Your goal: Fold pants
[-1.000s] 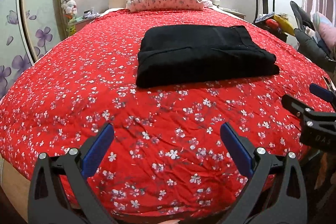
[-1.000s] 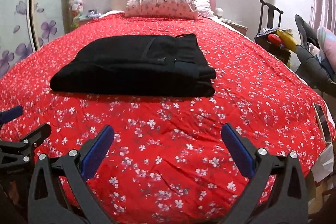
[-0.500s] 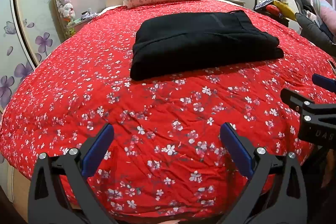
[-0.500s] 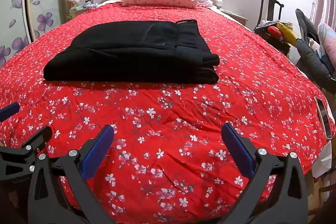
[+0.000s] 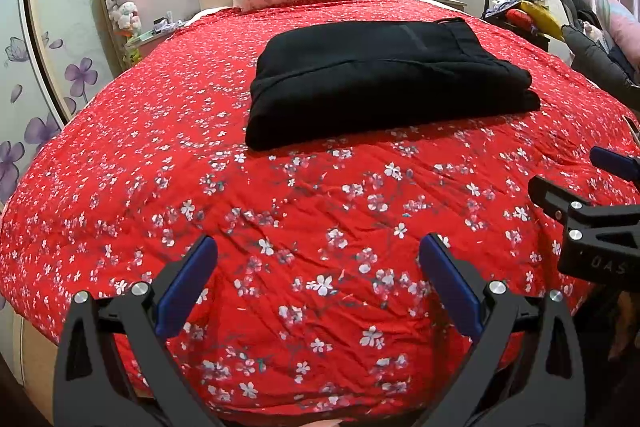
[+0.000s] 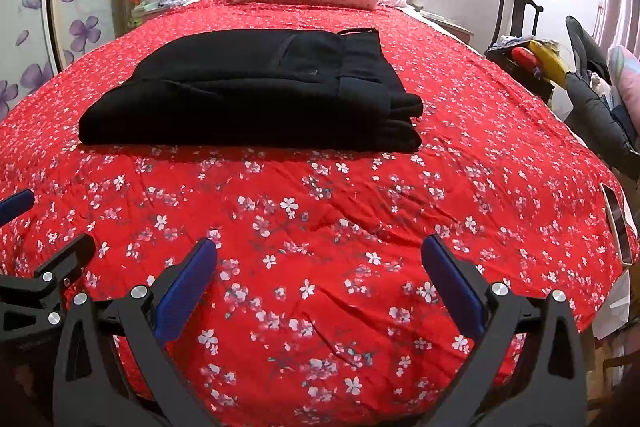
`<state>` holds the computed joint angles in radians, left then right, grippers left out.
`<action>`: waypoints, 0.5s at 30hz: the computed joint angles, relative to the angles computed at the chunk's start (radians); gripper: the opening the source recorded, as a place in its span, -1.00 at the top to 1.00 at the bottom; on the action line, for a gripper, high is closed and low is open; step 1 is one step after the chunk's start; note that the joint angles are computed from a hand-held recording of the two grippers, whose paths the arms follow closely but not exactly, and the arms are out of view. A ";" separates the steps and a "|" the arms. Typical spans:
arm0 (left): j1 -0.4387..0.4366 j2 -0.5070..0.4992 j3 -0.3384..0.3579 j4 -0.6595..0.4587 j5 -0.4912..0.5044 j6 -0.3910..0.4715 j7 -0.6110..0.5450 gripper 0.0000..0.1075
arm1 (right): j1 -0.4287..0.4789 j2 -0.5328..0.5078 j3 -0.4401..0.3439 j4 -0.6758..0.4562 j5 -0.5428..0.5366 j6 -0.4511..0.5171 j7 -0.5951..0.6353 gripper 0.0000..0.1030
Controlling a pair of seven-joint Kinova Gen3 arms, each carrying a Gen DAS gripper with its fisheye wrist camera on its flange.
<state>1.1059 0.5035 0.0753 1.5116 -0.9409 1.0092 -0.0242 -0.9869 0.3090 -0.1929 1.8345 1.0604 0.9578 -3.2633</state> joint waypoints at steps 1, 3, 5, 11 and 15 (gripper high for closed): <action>0.000 0.000 0.000 0.000 0.000 0.001 0.000 -0.88 | -0.001 0.001 0.000 -0.001 -0.001 0.002 0.001 -0.97; 0.001 0.001 0.000 -0.002 -0.001 0.003 -0.001 -0.88 | -0.001 0.002 0.000 -0.002 -0.001 0.003 0.002 -0.97; 0.001 0.001 0.001 -0.001 -0.001 0.003 -0.001 -0.88 | -0.001 0.002 0.000 -0.002 -0.001 0.003 0.001 -0.97; 0.000 0.000 0.001 -0.001 0.000 0.002 -0.001 -0.88 | -0.003 0.003 0.000 -0.003 -0.002 0.005 0.000 -0.97; -0.002 -0.002 0.000 0.007 -0.001 -0.007 0.003 -0.88 | -0.002 0.002 0.000 -0.003 -0.003 0.004 0.001 -0.97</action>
<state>1.1035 0.5019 0.0757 1.5183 -0.9422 1.0026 -0.0210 -0.9892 0.3113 -0.1925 1.8316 1.0577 0.9620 -3.2619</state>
